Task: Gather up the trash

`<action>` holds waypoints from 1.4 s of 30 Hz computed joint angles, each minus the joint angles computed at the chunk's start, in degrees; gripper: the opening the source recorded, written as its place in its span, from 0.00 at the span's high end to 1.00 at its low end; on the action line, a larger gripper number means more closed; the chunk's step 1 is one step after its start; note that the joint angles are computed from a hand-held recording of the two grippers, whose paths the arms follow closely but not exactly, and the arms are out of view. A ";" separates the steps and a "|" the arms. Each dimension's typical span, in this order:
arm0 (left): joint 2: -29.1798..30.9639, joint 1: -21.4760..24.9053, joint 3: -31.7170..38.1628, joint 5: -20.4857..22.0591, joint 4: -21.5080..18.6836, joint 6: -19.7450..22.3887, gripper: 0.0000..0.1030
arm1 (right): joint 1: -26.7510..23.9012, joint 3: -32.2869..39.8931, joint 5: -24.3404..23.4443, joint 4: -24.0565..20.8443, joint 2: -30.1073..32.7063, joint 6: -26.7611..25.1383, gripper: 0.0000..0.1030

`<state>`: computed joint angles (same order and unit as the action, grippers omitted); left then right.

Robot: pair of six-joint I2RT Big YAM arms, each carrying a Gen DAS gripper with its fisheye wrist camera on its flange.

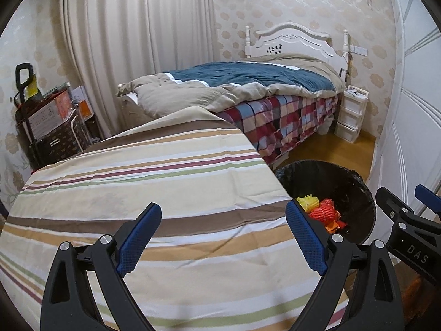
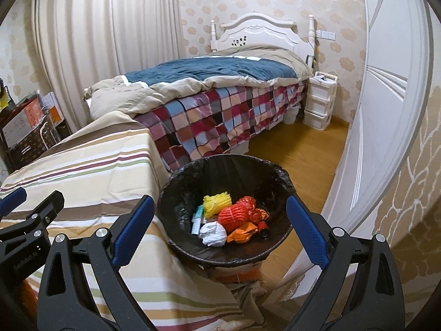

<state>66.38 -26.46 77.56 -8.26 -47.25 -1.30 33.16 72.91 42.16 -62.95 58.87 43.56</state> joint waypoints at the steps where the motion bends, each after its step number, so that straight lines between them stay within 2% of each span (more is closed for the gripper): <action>1: -0.57 0.26 -0.40 0.00 -0.01 -0.08 0.12 | 0.71 0.06 0.52 -0.17 -0.08 0.27 0.09; 14: -3.34 1.66 -2.12 0.46 0.20 -0.81 0.11 | 4.24 0.94 3.07 -0.24 -0.15 0.26 0.09; 42: -3.84 2.14 -2.42 0.92 0.21 -0.84 0.11 | 4.78 1.73 3.47 -0.41 0.78 0.35 0.09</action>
